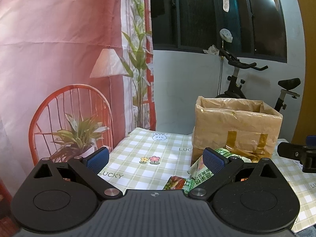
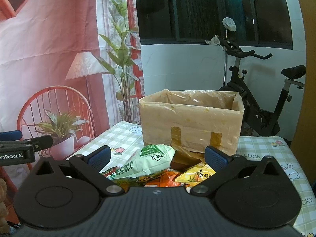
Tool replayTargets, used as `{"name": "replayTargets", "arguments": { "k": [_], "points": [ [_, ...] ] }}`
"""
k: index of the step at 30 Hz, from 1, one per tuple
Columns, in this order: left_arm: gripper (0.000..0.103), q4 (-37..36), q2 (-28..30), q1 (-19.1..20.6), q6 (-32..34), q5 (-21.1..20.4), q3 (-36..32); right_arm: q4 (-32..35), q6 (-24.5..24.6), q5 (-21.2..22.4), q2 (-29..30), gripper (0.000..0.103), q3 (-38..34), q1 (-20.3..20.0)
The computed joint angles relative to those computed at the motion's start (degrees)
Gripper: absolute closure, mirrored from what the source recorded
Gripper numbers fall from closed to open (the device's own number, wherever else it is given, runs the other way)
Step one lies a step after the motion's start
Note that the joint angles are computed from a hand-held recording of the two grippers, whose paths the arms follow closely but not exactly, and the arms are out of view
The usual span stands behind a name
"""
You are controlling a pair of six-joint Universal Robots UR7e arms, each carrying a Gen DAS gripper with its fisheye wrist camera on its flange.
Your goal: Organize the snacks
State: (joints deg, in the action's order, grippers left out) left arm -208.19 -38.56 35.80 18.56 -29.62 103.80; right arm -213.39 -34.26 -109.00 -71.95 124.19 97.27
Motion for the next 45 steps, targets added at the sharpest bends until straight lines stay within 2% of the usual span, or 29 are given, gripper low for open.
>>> {"name": "replayTargets", "arguments": {
  "k": [25, 30, 36, 43, 45],
  "points": [
    [0.001, 2.8, -0.3, 0.4, -2.5, 0.1, -0.1, 0.0, 0.5, 0.6, 0.1, 0.0, 0.3, -0.4],
    [0.001, 7.6, 0.3, 2.7, -3.8, -1.3, -3.2, 2.7, -0.9, 3.4, -0.6, 0.0, -1.3, -1.9],
    [0.001, 13.7, 1.6, 6.3, -6.8, -4.9, -7.1, 4.1, -2.1, 2.6, -0.1, 0.0, -3.8, -5.0],
    [0.002, 23.8, 2.1, 10.4, -16.6, -9.7, -9.5, 4.3, -0.5, 1.8, 0.8, 0.0, -5.0, -9.2],
    [0.006, 27.6, 1.9, 11.4, -21.1, -11.0, -9.4, 4.3, 0.1, 1.2, 1.4, 0.0, -5.1, -10.1]
  ]
}}
